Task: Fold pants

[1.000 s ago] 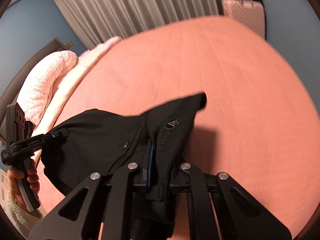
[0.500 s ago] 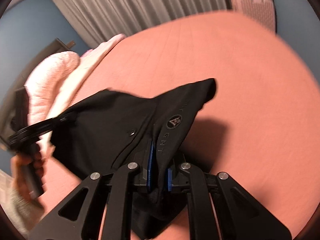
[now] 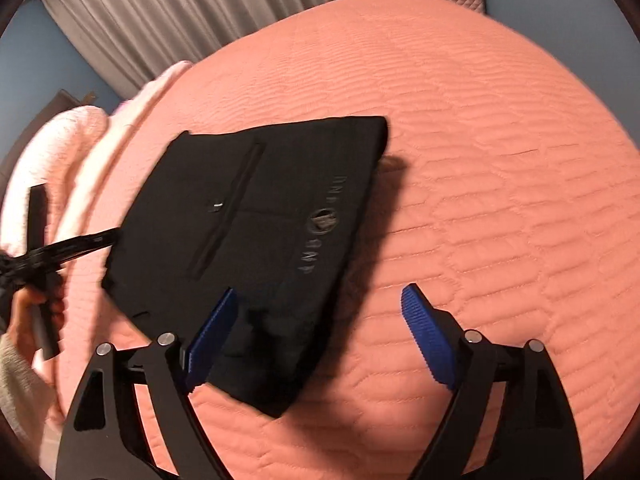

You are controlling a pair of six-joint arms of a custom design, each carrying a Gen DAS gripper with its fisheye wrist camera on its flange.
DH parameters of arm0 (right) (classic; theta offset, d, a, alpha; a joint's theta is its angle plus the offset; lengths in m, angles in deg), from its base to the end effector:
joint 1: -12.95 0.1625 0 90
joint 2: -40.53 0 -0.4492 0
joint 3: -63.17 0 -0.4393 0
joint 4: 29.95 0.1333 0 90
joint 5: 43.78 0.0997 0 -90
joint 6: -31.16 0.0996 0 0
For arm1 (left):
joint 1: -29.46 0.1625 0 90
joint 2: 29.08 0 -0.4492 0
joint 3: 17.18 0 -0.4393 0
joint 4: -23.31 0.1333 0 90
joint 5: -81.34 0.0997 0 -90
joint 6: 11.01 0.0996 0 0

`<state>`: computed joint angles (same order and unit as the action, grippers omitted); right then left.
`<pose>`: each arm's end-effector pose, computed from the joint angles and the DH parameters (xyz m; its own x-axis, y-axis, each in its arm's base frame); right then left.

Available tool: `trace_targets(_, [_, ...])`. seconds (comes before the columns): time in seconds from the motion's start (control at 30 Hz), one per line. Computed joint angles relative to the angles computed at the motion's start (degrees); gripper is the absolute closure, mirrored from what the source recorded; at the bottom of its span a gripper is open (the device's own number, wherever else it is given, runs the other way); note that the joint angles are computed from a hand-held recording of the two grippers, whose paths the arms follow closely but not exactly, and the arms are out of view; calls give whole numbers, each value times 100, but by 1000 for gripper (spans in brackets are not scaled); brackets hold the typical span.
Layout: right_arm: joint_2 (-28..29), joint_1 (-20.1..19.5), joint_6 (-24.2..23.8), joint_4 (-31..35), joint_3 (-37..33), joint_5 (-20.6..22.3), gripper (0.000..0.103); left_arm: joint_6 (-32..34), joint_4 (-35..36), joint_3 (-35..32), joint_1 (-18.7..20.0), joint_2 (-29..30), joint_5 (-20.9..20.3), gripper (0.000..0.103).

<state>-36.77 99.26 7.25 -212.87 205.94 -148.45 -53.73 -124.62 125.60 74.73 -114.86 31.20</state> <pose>0.0812 -0.4201 0.1615 -0.8988 -0.1955 0.3923 -0.3360 0.8820 -0.3303 -0.1226 -0.4039 0.1672 -0.8834 -0.0904 -0.4598 0.1420 0.8833 -0.4467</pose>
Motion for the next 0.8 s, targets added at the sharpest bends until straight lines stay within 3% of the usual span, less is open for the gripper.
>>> trace_targets(0.07, [17,-373,516,629,-90,806,21,126,-620,108,167,76,-377,52])
trace_targets(0.13, [209,-562,640,509,-87,1140,21,117,-1021,164,268,205,-448,45])
trace_targets(0.23, [394,-537,681,263,-29,1350,24,-103,-1558,279,267,421,-330,44])
trace_targets(0.3, [581,-268,638,152,-52,1050,29,-174,-1557,354,100,451,-200,47])
trace_targets(0.33, [688,-168,552,42,-77,820,42,-209,-1540,358,40,464,-181,51])
trace_targets(0.37, [710,-207,529,-12,-75,830,47,-357,-1395,358,-79,495,-87,57])
trace_targets(0.43, [531,-423,782,459,-188,1340,74,-622,-1271,348,-201,511,-86,72])
trace_targets(0.47, [466,-416,817,614,-254,1416,76,-872,-1202,344,-277,482,-55,82])
trace_targets(0.5, [435,-309,720,673,-311,1345,79,-1010,-1193,350,-328,438,-13,91])
trace_targets(0.6, [413,177,335,933,-691,1138,80,-1142,-1603,375,-487,316,72,95])
trace_targets(0.7, [526,693,-17,1055,-1264,1067,81,-746,-2018,187,-784,274,589,96])
trace_targets(0.8, [788,1102,-243,1048,-1918,1002,81,-158,-2543,-167,-751,358,759,96])
